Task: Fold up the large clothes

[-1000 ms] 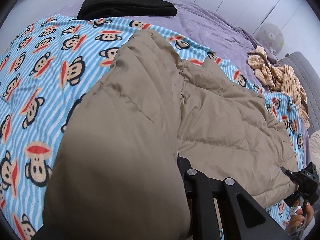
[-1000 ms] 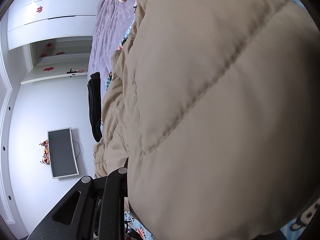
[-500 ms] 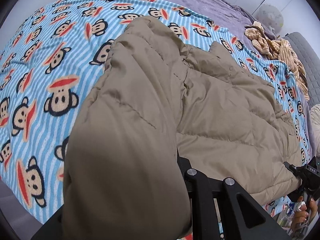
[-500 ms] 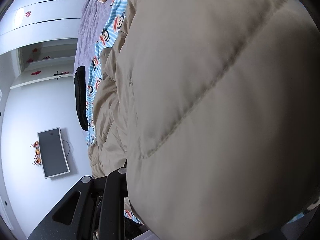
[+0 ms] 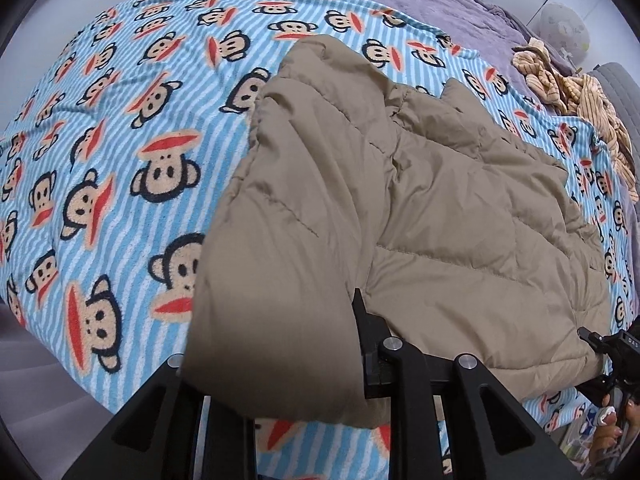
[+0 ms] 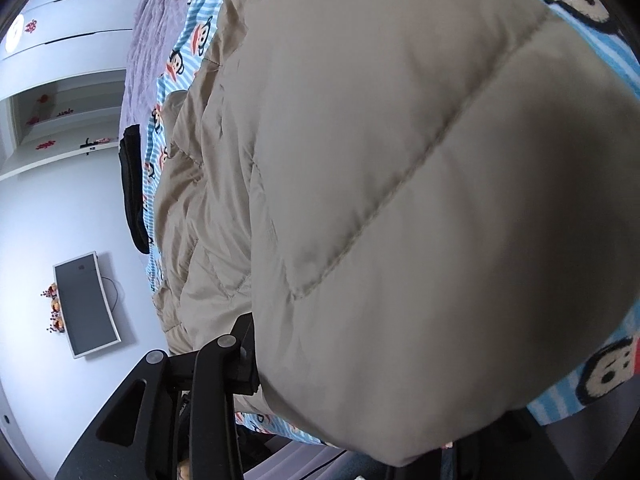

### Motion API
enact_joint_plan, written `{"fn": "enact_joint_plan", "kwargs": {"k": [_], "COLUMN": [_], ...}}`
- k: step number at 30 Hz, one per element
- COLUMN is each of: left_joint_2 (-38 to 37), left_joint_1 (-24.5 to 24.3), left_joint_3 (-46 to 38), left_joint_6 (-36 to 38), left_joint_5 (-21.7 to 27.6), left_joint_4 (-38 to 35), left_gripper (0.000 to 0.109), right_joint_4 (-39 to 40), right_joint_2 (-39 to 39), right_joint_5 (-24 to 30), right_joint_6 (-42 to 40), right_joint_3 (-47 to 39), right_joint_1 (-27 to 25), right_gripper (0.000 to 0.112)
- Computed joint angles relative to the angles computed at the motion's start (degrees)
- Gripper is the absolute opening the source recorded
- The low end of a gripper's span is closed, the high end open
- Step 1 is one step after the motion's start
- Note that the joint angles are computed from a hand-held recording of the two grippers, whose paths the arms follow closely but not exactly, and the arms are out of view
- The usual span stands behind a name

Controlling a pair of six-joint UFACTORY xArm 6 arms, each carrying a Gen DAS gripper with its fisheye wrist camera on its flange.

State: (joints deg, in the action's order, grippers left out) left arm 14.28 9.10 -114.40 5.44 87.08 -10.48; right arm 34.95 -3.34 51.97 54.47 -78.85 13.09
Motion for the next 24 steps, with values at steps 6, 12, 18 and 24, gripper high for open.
{"fn": "enact_joint_plan", "kwargs": {"k": [6,12,18,24], "left_joint_2": [-2.39,-4.45,-3.97,-7.22], "left_joint_1": [1.07,1.44,0.28,0.23], "left_joint_3": [1.05,4.37,8.47,7.55], "left_joint_6": [-0.21,-3.70,-7.11,-5.33], "left_joint_5": [-0.48,-2.04,-0.71,-0.46], "left_joint_4": [2.35,8.11,19.14,16.57], "left_gripper": [0.026,0.026,0.026,0.026], "right_joint_4": [-4.33,-6.20,-8.16,-8.06], "right_joint_2": [-0.72,-1.13,-3.81,-3.27], "right_joint_5": [6.16,11.72,19.81,23.76], "right_joint_6": [1.02,-0.51,-4.23,-10.30], "right_joint_3": [-2.23,-4.52,-6.17,-9.49], "right_joint_1": [0.02,-0.33,-1.20,-1.25], "right_gripper": [0.046,0.046,0.046,0.047]}}
